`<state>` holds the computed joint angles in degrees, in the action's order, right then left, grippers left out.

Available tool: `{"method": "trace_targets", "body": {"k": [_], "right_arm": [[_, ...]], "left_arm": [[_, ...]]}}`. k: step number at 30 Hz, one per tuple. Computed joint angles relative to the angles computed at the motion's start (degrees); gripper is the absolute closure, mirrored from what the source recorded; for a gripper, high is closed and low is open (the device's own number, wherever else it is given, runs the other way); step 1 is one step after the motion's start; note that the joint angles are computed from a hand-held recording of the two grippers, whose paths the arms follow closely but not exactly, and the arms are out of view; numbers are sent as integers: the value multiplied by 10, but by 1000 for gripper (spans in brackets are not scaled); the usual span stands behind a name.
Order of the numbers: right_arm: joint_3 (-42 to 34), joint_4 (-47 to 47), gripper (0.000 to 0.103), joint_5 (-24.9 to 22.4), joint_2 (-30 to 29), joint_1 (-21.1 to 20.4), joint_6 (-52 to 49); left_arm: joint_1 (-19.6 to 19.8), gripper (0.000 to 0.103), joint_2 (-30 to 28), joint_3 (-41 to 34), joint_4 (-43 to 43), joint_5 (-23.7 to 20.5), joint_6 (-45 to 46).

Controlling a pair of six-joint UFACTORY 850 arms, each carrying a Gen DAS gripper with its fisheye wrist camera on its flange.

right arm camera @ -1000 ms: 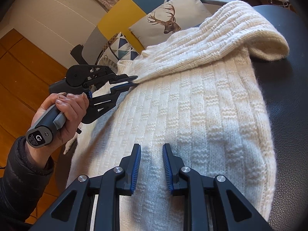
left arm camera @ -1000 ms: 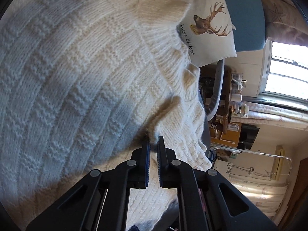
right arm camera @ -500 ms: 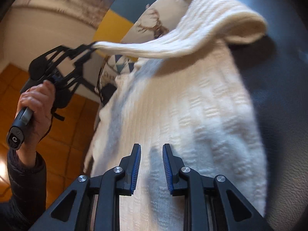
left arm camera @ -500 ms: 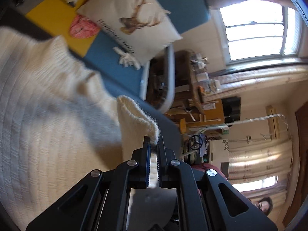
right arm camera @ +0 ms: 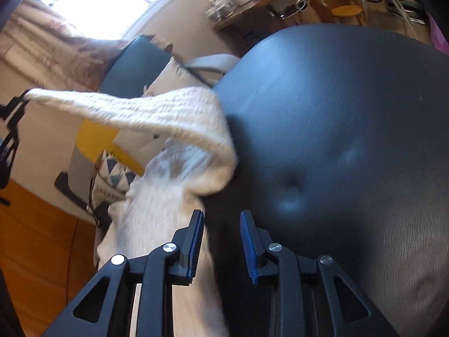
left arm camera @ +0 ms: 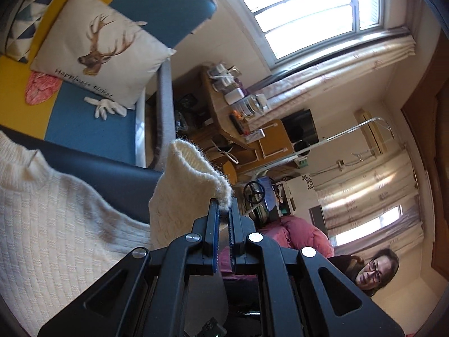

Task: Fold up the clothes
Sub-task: 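Grasp the other sleeve cuff with the left tool and lift it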

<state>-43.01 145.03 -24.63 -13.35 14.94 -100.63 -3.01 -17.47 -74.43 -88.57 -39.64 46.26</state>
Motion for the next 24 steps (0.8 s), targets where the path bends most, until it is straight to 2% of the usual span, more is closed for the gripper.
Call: {"method": "trace_targets", "body": {"k": [5, 7, 8, 12, 15, 17, 19, 24], "right_arm": [[-48, -26, 75, 24, -37, -7, 40], [-67, -47, 74, 58, -49, -4, 64], [-70, -53, 72, 58, -53, -5, 76], [-75, -57, 71, 9, -70, -9, 106], [-83, -79, 71, -1, -77, -9, 133], [-92, -87, 71, 9, -82, -6, 131], [-102, -63, 71, 29, -86, 1, 83], [-141, -43, 71, 102, -99, 21, 13]], "left_arm": [[-10, 99, -4, -23, 4, -5, -11], [-9, 99, -2, -29, -1, -10, -3], [-7, 99, 0, -30, -3, -12, 2], [1, 99, 0, -39, -7, -16, 7], [11, 99, 0, -41, -9, -18, 7], [18, 99, 1, -39, -13, -22, 7], [26, 99, 6, -34, -15, -25, 10], [62, 99, 25, -5, -39, -37, 49]]}}
